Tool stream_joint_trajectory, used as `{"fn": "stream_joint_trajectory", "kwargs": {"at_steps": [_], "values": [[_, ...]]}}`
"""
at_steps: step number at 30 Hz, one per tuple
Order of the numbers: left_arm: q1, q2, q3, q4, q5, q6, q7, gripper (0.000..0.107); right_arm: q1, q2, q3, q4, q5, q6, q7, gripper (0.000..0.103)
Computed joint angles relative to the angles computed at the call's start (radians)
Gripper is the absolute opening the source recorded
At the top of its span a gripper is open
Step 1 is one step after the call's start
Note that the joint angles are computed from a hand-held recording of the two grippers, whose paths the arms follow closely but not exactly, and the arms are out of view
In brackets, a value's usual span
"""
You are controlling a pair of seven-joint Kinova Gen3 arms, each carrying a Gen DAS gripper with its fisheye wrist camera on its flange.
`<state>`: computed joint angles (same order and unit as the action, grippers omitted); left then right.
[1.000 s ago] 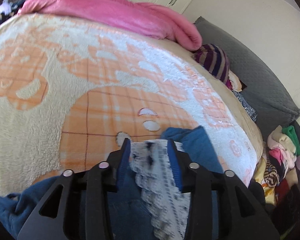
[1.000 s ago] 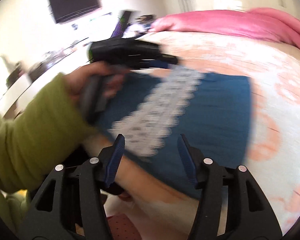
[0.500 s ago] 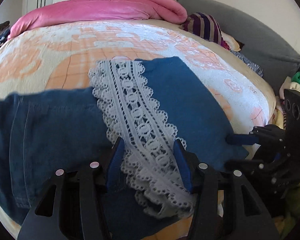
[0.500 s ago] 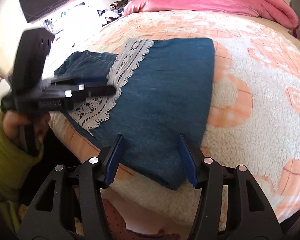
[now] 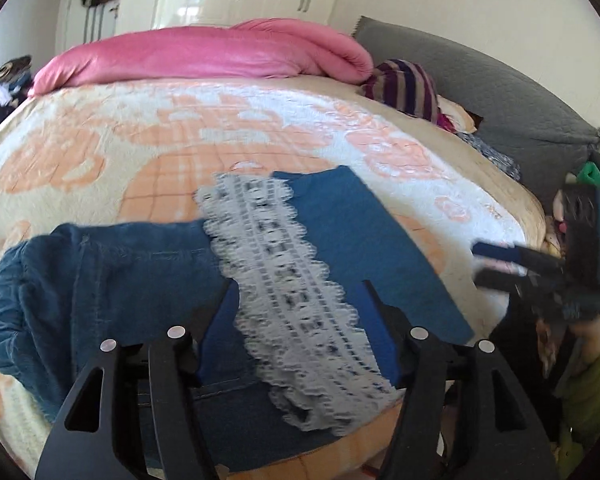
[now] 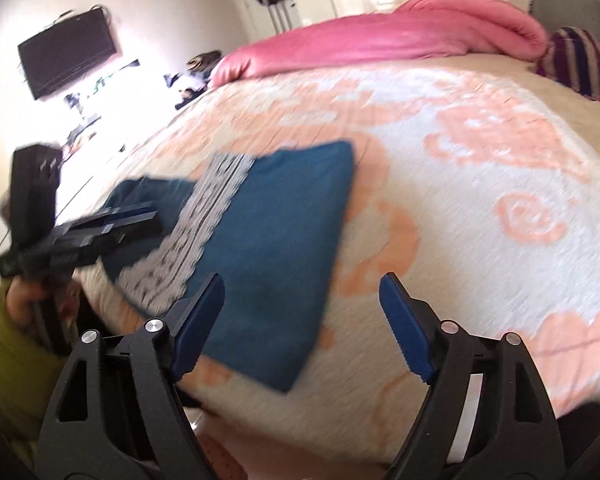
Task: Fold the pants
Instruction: 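Open both tools and smooth the folded lace strip onto the denim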
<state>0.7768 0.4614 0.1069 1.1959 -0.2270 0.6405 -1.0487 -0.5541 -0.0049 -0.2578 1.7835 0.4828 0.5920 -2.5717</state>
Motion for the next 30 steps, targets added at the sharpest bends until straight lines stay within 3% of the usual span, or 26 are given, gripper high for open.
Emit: {"fn": "stream_joint_trajectory", "kwargs": {"at_steps": [8,11,14,16,18,22,30], "values": [[0.049,0.056,0.021,-0.089,-0.042,0.064,-0.069,0.062,-0.004,0.107,0.048,-0.194,-0.031,0.093,0.206,0.074],[0.064,0.102,0.000,-0.147,-0.016,0.153,-0.090,0.062,-0.019,0.184,0.088,-0.305,-0.104,0.130,0.317,0.074],[0.042,0.104,0.014,-0.141,0.012,0.150,-0.106,0.062,0.041,0.268,0.038,-0.406,-0.186,0.156,0.439,0.064],[0.041,0.104,0.012,-0.141,0.020,0.151,-0.112,0.062,0.023,0.337,0.055,-0.498,-0.225,0.226,0.513,0.050],[0.041,0.101,0.010,-0.133,0.023,0.143,-0.117,0.062,-0.007,0.393,0.093,-0.572,-0.257,0.281,0.571,0.048],[0.028,0.097,0.016,-0.121,0.043,0.127,-0.128,0.062,-0.022,0.515,0.141,-0.720,-0.313,0.398,0.613,0.044],[0.020,0.099,0.015,-0.120,0.059,0.119,-0.139,0.062,-0.046,0.600,0.210,-0.845,-0.323,0.439,0.596,0.049]]}}
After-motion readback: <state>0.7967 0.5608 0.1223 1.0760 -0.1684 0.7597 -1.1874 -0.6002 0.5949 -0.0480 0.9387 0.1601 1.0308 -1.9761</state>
